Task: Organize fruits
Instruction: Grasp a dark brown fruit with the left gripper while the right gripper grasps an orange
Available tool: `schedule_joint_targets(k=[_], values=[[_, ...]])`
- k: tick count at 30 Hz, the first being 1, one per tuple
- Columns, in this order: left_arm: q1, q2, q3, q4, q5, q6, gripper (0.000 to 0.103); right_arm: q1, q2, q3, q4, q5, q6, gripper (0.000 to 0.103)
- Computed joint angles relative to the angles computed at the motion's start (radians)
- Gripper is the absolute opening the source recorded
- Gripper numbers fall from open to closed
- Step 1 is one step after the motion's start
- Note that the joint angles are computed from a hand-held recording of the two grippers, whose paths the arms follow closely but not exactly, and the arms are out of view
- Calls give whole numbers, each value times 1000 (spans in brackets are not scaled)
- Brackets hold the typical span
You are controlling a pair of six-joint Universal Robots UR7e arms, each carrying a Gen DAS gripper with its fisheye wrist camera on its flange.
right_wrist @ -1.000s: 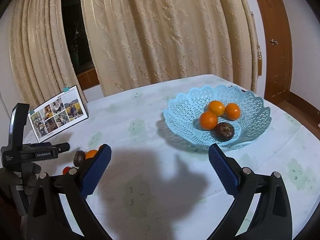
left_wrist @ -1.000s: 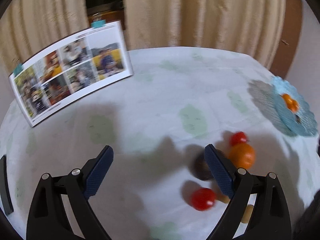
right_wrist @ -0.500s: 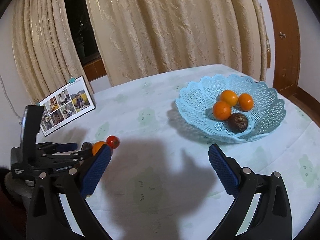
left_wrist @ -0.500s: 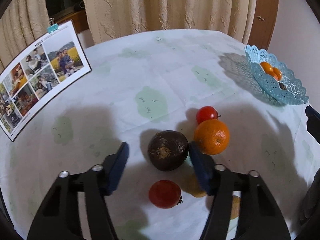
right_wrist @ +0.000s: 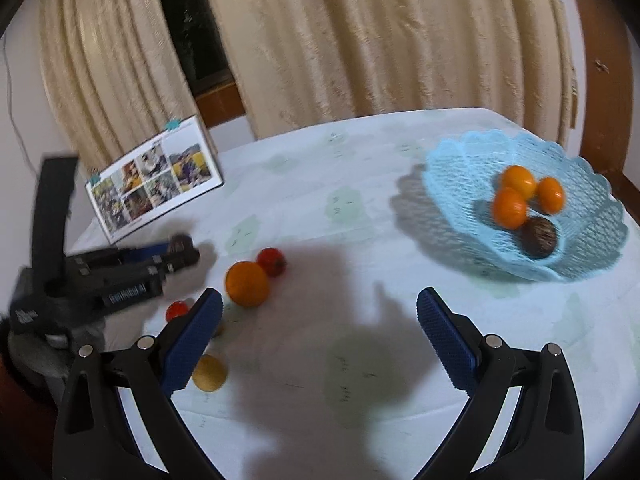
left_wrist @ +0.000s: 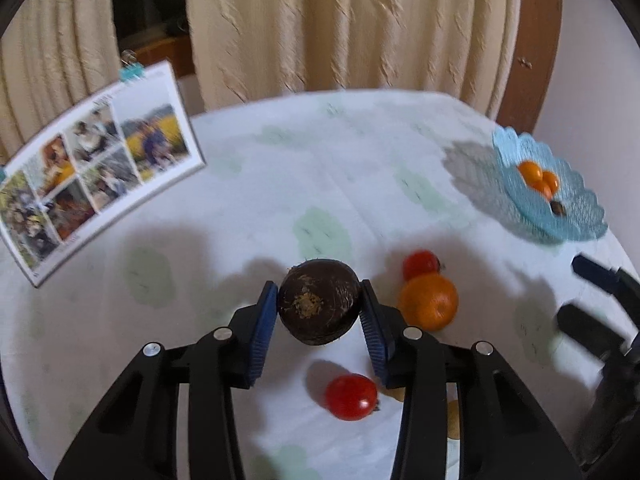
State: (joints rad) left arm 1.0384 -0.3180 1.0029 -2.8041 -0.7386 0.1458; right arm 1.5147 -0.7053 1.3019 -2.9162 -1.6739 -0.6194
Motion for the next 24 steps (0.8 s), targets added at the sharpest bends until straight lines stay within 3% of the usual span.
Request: schedule_joint_targets(k=[10, 17, 24], values=[[-23, -45, 44, -159, 76, 34, 41, 56, 99, -114, 126, -94, -23, 96], [-32, -66, 62, -204, 89, 34, 42, 82, 187, -241, 243, -175, 4, 72], [-33, -79, 76, -214, 85, 23, 42, 87, 233, -305, 272, -229, 12, 50]])
